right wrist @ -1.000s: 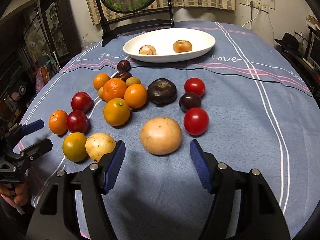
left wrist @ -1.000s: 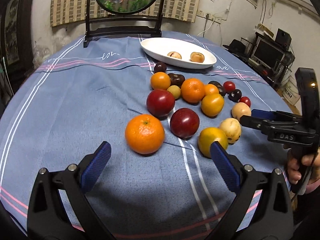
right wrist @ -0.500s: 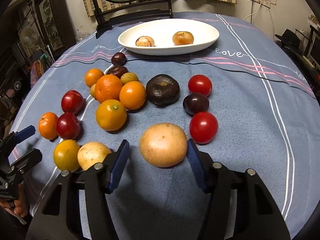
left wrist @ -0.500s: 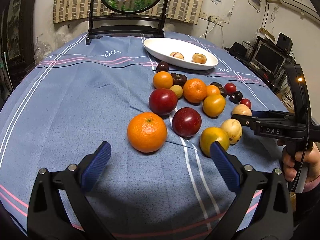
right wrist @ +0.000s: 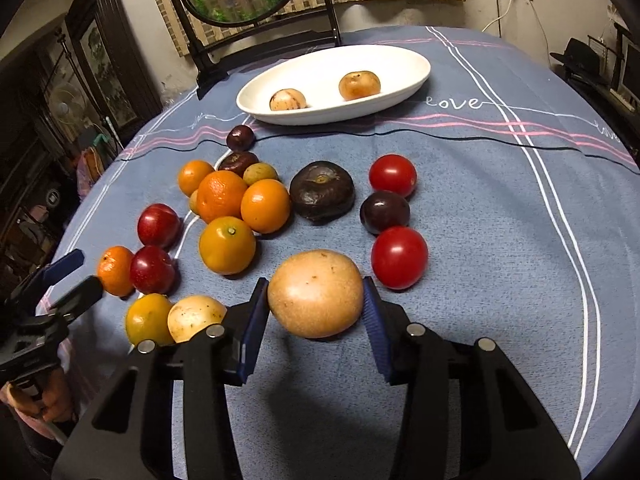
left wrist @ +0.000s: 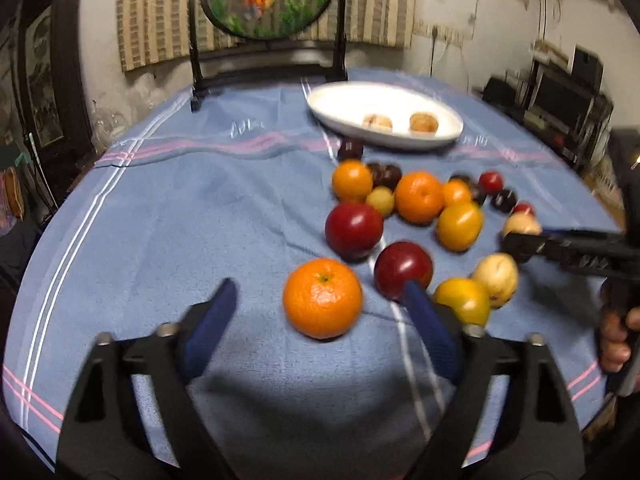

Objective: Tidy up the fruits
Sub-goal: 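Grasp the orange mandarin with the left tool while the right tool grasps the large beige round fruit, then lower both fruits onto the white plate and open both tools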

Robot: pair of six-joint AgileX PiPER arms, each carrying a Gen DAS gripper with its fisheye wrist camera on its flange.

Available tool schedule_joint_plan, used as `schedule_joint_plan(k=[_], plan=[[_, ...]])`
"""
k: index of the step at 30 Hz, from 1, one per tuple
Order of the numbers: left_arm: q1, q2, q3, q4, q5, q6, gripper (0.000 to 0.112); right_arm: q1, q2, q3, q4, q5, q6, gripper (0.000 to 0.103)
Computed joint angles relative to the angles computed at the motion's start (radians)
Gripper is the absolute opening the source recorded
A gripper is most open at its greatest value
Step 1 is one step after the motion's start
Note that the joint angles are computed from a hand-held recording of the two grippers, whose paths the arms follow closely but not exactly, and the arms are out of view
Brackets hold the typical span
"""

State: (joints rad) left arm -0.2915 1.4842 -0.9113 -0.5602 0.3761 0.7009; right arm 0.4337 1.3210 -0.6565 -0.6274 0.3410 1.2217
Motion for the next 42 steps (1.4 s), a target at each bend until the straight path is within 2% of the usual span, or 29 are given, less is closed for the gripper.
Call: schedule_joint_plan(k=[1,3,7,12,20,23,26,28,33,38,42], plan=[[0.006,0.015,-0.020,0.009,0.030,-0.012,0.060,-0.013,-0.001,0.005,0.033,-0.013,-0.028,0.046],[0.031,0.041,-0.047,-0.020,0.084,0.014,0.049,-0.034,-0.004,0.012,0.083,-0.039,-0.075,0.046],[0.076,0.080,-0.087,-0.087,0.166,0.052,0.048,-0.031,-0.006,0.015,0.080,-0.041,-0.069,0.046],[0.046,0.087,-0.092,-0.016,0.145,-0.013,0.047,-0.030,-0.007,0.017,0.084,-0.048,-0.066,0.046],[0.044,0.090,-0.095,-0.024,0.140,-0.009,0.046,-0.037,-0.014,0.025,0.084,-0.061,-0.070,0.046],[0.060,0.086,-0.098,-0.059,0.150,0.012,0.045,-0.015,-0.041,0.044,-0.052,-0.065,0.065,0.046],[0.080,0.080,-0.128,-0.095,0.178,0.030,0.045,0.064,-0.069,0.038,-0.264,0.017,0.257,0.046],[0.084,0.080,-0.162,-0.111,0.198,0.036,0.045,0.076,-0.087,0.024,-0.296,0.042,0.269,0.046],[0.038,0.107,-0.294,-0.079,0.210,-0.031,0.045,0.021,-0.095,-0.064,-0.275,0.059,0.152,0.046],[-0.048,0.237,-0.535,0.009,0.215,-0.142,0.046,-0.124,-0.004,-0.218,-0.050,-0.006,-0.172,0.046],[-0.105,0.463,-0.915,0.151,0.365,-0.305,0.046,-0.205,0.148,-0.390,0.197,-0.006,-0.468,0.046]])
